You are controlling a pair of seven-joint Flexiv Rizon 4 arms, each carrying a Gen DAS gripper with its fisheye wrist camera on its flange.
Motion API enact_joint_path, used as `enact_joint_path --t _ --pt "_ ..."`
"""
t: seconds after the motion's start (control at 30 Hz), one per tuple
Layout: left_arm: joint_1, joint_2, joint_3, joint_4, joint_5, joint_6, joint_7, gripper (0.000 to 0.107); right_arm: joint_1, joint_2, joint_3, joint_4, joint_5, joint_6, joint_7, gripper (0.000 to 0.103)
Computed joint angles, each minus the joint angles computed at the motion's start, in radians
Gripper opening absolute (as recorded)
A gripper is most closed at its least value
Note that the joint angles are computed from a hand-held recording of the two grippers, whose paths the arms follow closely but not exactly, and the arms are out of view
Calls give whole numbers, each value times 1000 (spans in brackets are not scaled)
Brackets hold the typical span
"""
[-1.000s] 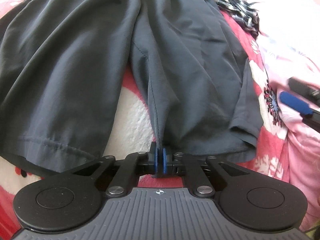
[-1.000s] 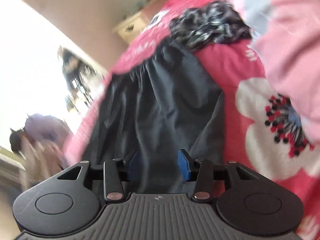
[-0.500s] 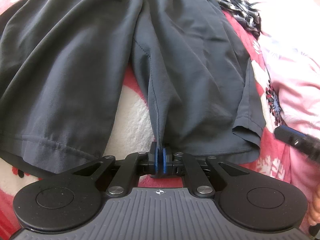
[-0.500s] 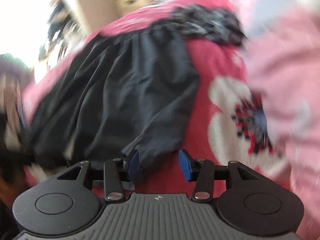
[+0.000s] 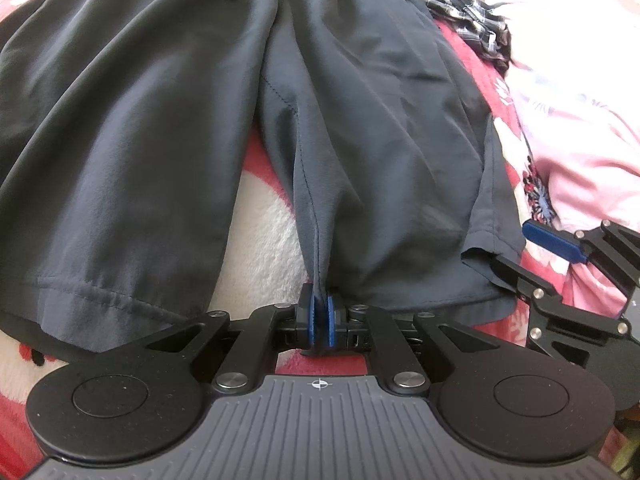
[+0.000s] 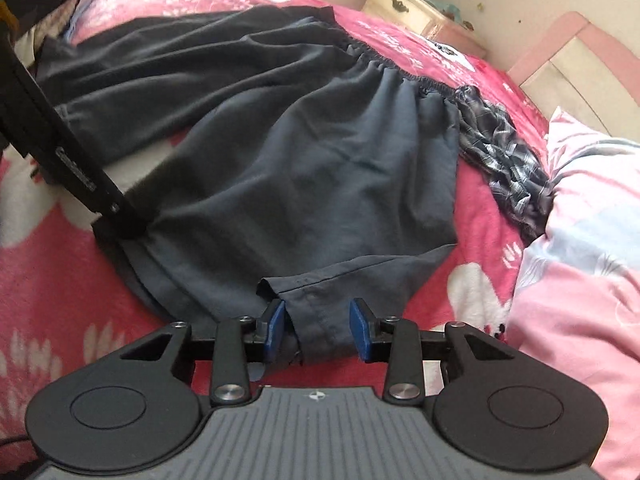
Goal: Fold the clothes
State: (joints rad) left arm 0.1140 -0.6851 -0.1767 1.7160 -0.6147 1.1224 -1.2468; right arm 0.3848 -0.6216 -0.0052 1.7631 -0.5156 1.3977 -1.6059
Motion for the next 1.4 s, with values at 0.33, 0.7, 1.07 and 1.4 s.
enact_joint_path --t 0.33,0.7,1.07,1.4 --pt "19 6 -33 27 -43 32 48 6 93 3 -143 20 -72 -11 180 5" --pt "82 41 -107 65 -249 -9 7 1 -72 83 -36 -18 122 -105 531 2" --pt "18 48 -25 21 -308 -80 19 1 -129 111 24 -38 127 -269 491 1" --pt "20 2 -1 -29 -141 -140 -15 13 -168 47 59 -98 203 -337 429 16"
